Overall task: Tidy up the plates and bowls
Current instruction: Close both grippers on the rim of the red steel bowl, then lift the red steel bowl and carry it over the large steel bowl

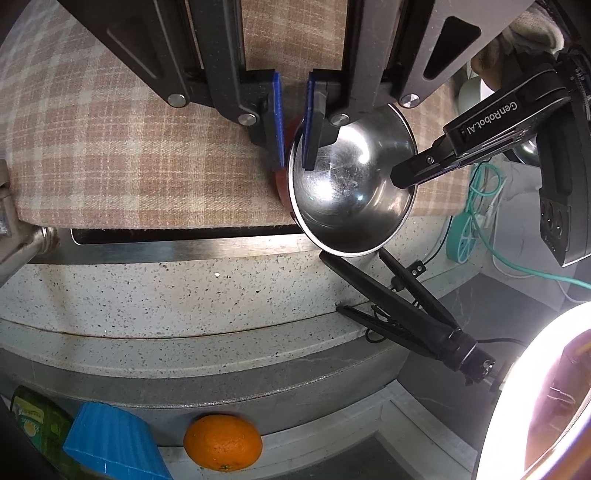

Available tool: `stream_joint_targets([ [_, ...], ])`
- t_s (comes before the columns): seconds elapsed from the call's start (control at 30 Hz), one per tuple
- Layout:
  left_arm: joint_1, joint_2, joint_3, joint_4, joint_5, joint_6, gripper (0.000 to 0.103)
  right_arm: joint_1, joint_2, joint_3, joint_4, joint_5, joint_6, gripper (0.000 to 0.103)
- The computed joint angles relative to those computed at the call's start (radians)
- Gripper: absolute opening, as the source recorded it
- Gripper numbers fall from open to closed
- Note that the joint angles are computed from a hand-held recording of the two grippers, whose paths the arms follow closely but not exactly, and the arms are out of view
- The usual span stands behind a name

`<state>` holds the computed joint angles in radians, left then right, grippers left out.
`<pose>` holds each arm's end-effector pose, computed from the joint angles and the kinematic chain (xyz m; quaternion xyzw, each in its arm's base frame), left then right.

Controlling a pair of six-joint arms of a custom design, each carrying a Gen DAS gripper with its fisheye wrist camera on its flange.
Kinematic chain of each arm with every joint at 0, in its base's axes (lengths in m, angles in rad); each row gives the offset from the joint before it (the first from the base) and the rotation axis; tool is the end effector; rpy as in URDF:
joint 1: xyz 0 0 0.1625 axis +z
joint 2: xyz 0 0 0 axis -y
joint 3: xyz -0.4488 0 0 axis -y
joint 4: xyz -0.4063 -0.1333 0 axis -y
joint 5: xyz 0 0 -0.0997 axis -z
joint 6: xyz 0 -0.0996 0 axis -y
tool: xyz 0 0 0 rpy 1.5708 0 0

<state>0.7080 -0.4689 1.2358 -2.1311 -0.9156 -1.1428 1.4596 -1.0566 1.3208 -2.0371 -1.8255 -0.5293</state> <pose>-0.4621 -0.6509 -0.0144 -0.0986 0.9372 -0.2173 0.2545 0.0265 -0.7375 0.3728 0.1923 -0.9680 0.0552 0.1514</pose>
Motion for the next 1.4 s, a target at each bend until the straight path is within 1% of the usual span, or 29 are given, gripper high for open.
stream_joint_targets([
  [0.27,-0.035,-0.030,0.030,-0.017,0.011,0.006,0.010,0.013,-0.055,0.017,0.029,0.021,0.000,0.008],
  [0.43,-0.060,-0.062,0.067,-0.045,0.004,0.007,0.010,0.024,-0.105,0.041,0.037,0.039,-0.019,0.009],
  [0.6,-0.092,-0.095,0.104,-0.044,0.023,-0.009,0.010,0.037,-0.159,0.082,0.037,0.050,-0.041,0.009],
  [0.73,-0.116,-0.125,0.144,-0.049,0.033,-0.036,0.010,0.046,-0.196,0.113,0.041,0.057,-0.054,0.009],
  [0.93,-0.153,-0.161,0.191,-0.024,0.051,-0.092,0.010,0.056,-0.246,0.171,0.050,0.063,-0.071,0.009],
  [1.1,-0.177,-0.201,0.255,-0.047,0.042,-0.136,0.010,0.063,-0.284,0.218,0.057,0.067,-0.080,0.009],
  [1.4,-0.227,-0.270,0.357,-0.021,0.051,-0.240,0.010,0.079,-0.357,0.315,0.078,0.064,-0.115,0.009],
])
